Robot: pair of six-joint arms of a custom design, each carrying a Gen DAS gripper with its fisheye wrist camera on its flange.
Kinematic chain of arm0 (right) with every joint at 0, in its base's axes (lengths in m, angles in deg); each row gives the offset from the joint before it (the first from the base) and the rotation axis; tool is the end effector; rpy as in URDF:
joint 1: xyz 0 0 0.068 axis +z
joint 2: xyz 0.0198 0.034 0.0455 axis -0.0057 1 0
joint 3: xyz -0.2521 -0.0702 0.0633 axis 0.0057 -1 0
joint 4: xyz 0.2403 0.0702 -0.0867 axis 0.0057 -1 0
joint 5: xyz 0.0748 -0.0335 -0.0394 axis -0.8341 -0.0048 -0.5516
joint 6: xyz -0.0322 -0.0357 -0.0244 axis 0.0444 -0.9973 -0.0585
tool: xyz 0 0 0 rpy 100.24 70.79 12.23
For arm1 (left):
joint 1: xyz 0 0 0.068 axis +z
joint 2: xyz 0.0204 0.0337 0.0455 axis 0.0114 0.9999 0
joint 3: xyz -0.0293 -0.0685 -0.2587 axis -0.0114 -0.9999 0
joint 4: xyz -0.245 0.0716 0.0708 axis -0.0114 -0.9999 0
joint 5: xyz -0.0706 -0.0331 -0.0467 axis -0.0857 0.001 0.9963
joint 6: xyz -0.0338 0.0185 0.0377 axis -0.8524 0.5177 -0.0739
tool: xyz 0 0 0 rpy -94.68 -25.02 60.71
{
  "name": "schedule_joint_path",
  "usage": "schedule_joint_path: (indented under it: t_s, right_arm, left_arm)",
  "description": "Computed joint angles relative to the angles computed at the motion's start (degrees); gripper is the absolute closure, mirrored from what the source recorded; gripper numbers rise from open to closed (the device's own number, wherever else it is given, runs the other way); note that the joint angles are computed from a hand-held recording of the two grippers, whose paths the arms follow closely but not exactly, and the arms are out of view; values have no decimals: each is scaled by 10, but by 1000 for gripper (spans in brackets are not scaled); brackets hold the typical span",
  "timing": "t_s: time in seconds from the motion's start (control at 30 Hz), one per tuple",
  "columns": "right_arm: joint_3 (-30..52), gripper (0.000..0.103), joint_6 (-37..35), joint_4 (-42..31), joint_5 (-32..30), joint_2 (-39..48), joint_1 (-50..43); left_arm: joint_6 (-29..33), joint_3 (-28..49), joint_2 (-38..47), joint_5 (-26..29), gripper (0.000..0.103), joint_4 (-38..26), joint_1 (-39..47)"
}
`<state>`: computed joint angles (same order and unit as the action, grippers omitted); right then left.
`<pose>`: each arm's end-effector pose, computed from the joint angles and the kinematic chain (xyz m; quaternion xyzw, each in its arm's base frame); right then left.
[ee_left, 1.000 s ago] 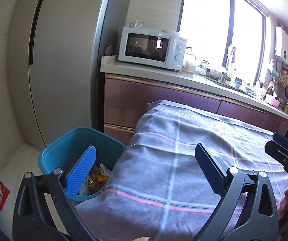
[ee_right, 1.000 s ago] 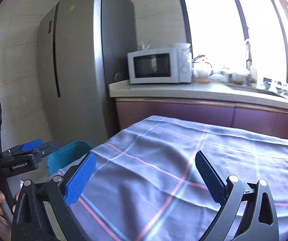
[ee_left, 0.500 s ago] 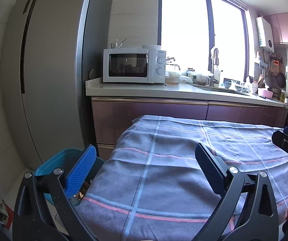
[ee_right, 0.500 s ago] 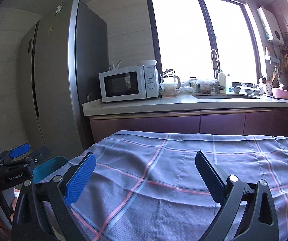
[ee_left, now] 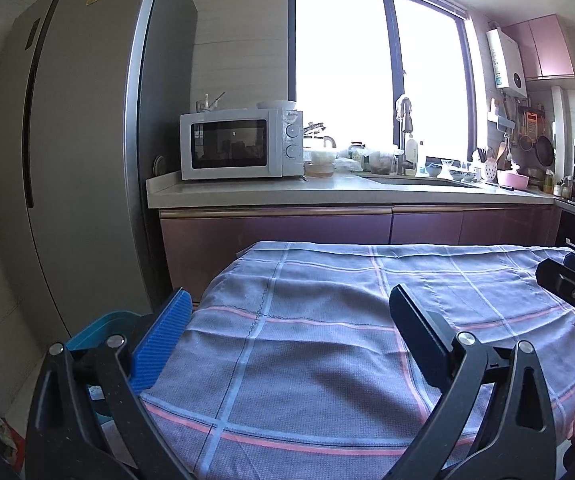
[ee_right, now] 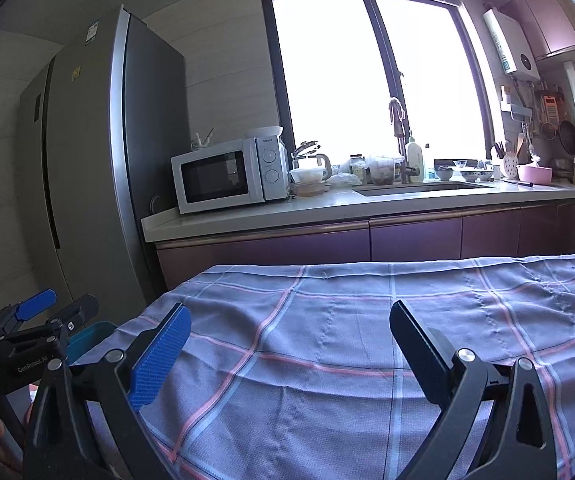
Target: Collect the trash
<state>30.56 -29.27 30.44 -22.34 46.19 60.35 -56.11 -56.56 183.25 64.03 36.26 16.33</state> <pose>0.1093 0.1294 0.1314 0.1156 0.7965 -0.0079 0.5935 0.2208 0.0416 0.0890 0.1383 0.7836 -0.0974 0.5978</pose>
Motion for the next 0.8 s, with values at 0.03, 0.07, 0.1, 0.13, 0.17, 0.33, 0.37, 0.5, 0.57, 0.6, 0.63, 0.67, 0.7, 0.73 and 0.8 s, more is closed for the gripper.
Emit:
schedule_joint_path:
  t_s: [0.03,0.07,0.1,0.13,0.17,0.33,0.37,0.5,0.57,0.6,0.63,0.67,0.7,0.73,0.8]
  right_arm:
    - [2,7,6,-7,2,1,2]
    - [2,7,8,-9,3,1,3]
    - [0,7,7,-8,2,-2,3]
    - [-1,7,4,-5,0,-4,1]
    - [-1,7,4,-6,1,-3,0]
    - [1,7,10,-10,3,-1,4]
    - [2,7,10,-8,1,1,3]
    - [5,7,8,-2,-4,10,1]
    - [7,7,8,3,-6,17,2]
    - [8,7,7,5,-8,19,1]
    - [8,7,5,7,-10,22,0]
    - [9,7,5,7,-10,24,1]
    - [9,7,4,9,-12,25,1]
    - [9,7,2,12,-14,25,-1]
    - [9,7,3,14,-16,28,-1]
  left_arm:
    - [0,-1,1,-1,6,3,-2]
    - [-1,-2,3,-2,6,6,-3]
    - [-2,-1,3,-2,6,6,-2]
    - [-3,-1,3,-2,6,7,-2]
    - [-4,-2,5,-2,6,10,-1]
    - [-3,-2,-2,0,6,2,6]
    - [-3,-2,-1,2,6,2,8]
    - [-3,-2,-2,-3,6,-3,8]
    - [-3,-2,0,-2,6,-2,10]
    - [-2,-3,-2,-1,6,-4,12]
    - [-1,-2,-1,-1,6,-5,13]
    - [-2,-1,1,-1,6,-6,13]
    - [-2,-1,-3,-1,6,-10,14]
    - [-1,-1,-1,1,6,-9,16]
    - [-1,-1,-1,1,6,-10,17]
